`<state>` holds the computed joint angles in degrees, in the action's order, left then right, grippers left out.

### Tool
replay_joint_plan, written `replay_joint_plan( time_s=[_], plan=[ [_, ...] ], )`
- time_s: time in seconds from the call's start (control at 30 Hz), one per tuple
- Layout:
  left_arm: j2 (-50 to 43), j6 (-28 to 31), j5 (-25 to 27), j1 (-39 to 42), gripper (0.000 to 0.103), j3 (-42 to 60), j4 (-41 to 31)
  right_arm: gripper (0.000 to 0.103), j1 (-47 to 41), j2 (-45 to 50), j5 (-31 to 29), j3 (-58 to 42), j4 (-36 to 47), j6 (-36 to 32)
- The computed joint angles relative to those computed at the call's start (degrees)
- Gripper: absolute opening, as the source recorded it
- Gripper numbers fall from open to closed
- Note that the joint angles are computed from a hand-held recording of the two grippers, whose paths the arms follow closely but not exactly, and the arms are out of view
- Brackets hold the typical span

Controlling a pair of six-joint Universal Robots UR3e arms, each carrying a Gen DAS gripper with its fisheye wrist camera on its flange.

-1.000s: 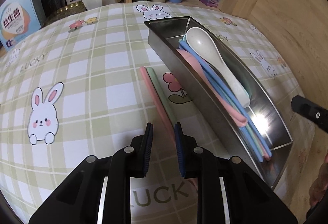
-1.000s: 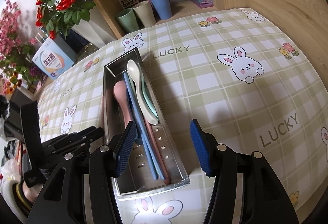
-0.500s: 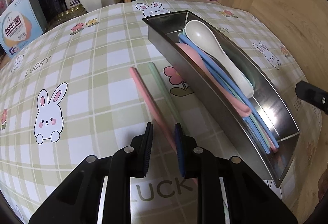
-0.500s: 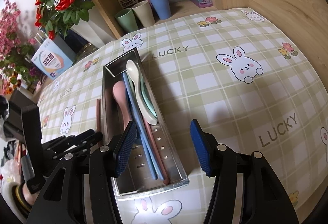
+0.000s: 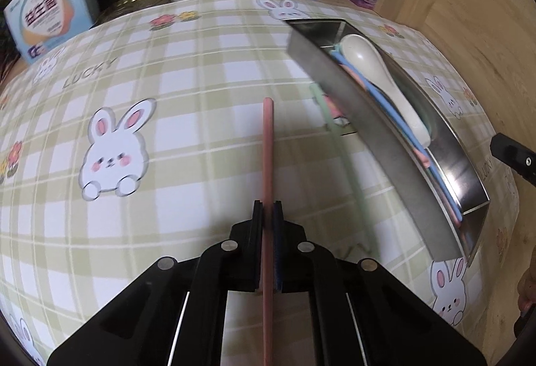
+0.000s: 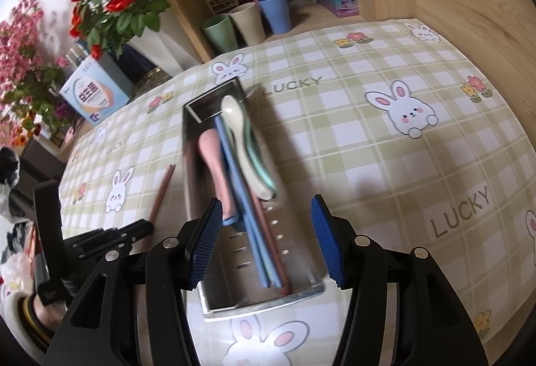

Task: Organize utensils
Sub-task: 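Grasp the pink chopstick on the cloth with the left gripper and lift, then grasp the last green chopstick with the right gripper while the left gripper holds the pink chopstick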

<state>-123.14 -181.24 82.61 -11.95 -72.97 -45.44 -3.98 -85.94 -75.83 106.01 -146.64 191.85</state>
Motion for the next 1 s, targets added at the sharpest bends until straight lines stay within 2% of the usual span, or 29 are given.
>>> replay_joint_plan(
  time_s=[0.3, 0.77, 0.87, 1.0],
  plan=[
    [9.4, -0.4, -3.9, 6.6, 0.006, -13.2, 6.0, 0.053, 7.8, 4.5, -4.4, -4.1, -1.2, 2.2],
    [20.5, 2.7, -10.4, 15.0, 0.006, -27.8, 13.6, 0.052, 22.6, 13.9, -16.5, -15.9, -0.2, 5.8],
    [22.9, 4.0, -12.2, 17.3, 0.006, -31.5, 15.2, 0.041, 24.8, 16.4, -18.0, -18.8, 1.0, 6.6],
    [24.7, 4.6, -14.7, 20.0, 0.006, -34.9, 16.5, 0.031, 26.1, 19.5, -19.2, -21.5, 3.4, 9.5]
  ],
)
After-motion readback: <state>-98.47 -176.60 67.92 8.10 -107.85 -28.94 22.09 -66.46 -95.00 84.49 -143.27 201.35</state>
